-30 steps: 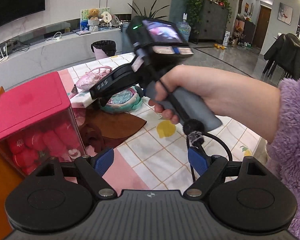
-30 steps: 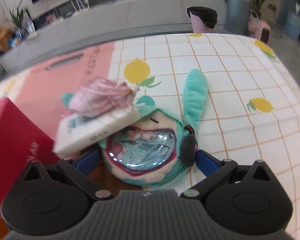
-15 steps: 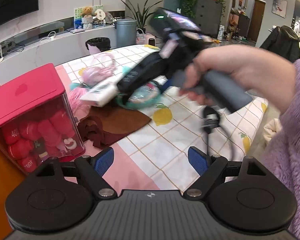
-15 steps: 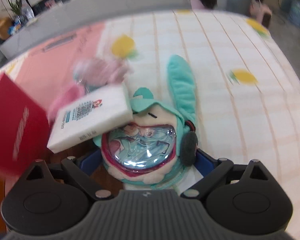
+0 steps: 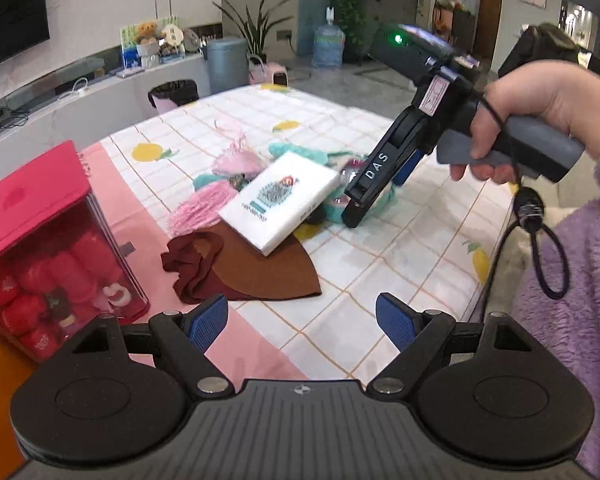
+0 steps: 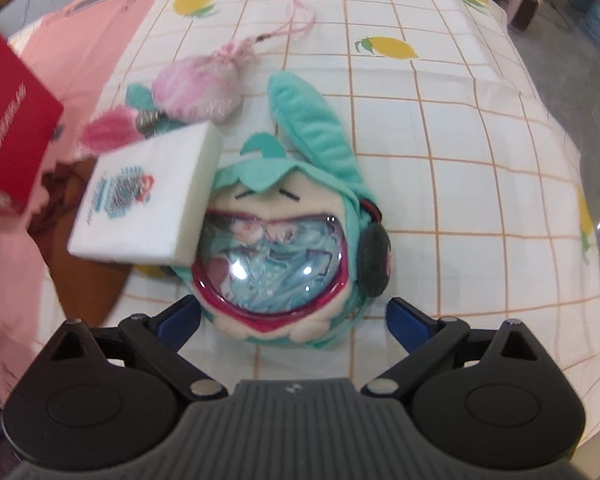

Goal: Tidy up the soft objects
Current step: 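Grasp the white tissue pack with the left gripper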

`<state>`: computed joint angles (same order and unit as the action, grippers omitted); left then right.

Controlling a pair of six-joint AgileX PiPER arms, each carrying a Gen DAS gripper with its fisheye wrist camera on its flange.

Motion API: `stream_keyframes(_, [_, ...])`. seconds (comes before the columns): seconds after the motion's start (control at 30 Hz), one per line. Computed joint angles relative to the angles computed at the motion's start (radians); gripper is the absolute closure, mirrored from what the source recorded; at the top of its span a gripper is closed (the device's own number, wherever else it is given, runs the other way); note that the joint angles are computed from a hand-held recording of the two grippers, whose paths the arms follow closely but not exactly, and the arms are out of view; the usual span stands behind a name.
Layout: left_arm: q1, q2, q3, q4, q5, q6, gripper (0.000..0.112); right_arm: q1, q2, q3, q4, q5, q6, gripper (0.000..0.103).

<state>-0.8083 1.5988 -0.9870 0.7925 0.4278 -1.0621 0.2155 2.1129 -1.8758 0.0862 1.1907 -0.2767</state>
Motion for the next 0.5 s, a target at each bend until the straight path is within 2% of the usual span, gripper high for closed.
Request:
stream_keyframes(0.17, [-0.01,0.09,-0.041,0.185,0.033,-0.131,0.014,-0.005,-0.01,0.019,-0.006,-0.024,-0.037,0.003])
stream_keyframes(0.33, [-0.022,0.137,-0.02,0.538,0.015,-0.332,0.014,-0.006,-0.03,0.072,0.039,-0.109,-0.173,0.003])
stream_keyframes(0.43, [-0.013,0.173,-0.051,0.61,-0.012,-0.324,0.014,-0.021,-0.01,0.052,0.079,-0.115,-0.194,0.002])
stream_keyframes(0.5, [-0.026,0.224,-0.099,0.646,0.049,-0.343,0.014,-0.026,-0.008,0.057,0.094,-0.134,-0.216,0.002])
